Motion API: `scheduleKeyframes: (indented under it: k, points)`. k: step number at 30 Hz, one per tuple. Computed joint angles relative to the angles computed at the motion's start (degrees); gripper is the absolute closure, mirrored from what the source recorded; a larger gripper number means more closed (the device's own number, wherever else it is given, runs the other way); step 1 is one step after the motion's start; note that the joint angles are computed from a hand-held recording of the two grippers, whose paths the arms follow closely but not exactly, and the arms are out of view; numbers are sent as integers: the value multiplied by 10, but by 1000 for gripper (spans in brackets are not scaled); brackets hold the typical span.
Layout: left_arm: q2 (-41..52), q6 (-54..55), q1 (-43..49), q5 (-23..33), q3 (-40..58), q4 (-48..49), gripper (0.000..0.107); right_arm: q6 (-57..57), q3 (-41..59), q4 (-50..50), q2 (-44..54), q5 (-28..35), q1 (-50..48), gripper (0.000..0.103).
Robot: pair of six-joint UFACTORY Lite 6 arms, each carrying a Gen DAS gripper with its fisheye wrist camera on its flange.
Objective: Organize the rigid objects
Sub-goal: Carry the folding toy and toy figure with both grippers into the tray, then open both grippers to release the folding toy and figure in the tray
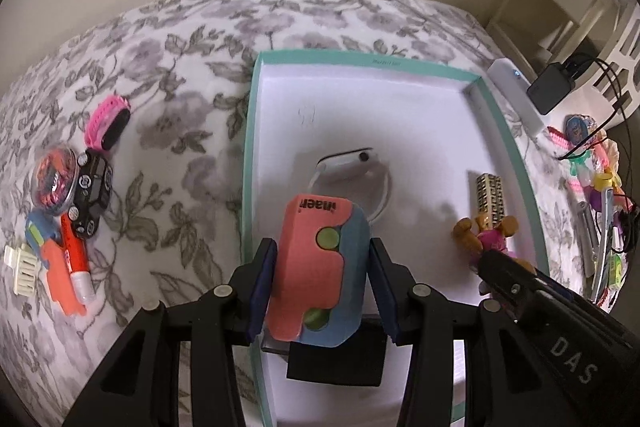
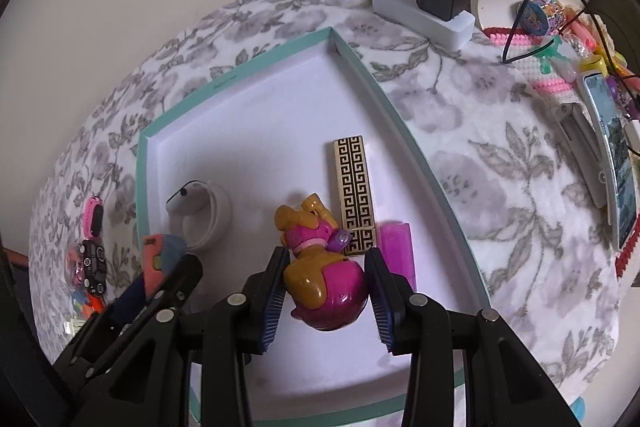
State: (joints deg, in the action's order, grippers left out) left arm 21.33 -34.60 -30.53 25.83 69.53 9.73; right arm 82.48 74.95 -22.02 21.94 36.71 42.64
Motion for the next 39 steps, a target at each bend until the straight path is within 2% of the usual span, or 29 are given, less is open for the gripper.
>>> scheduleKeyframes:
  k: [9,14,23,39]
  points:
    - [-15,29,9,-16,-9,-29,58,1,11,-6,-2,16,5,61]
    - [-23,58,24,-13,-13,-68,48,1,14,-7,-9,21,9,62]
    - [-47,98,47,-5,-22,-118,47,6,28,-18,-16,35,20,62]
    - [-99,101,87,1,-46,-141,47,34,30,-50,-32,45,34,59]
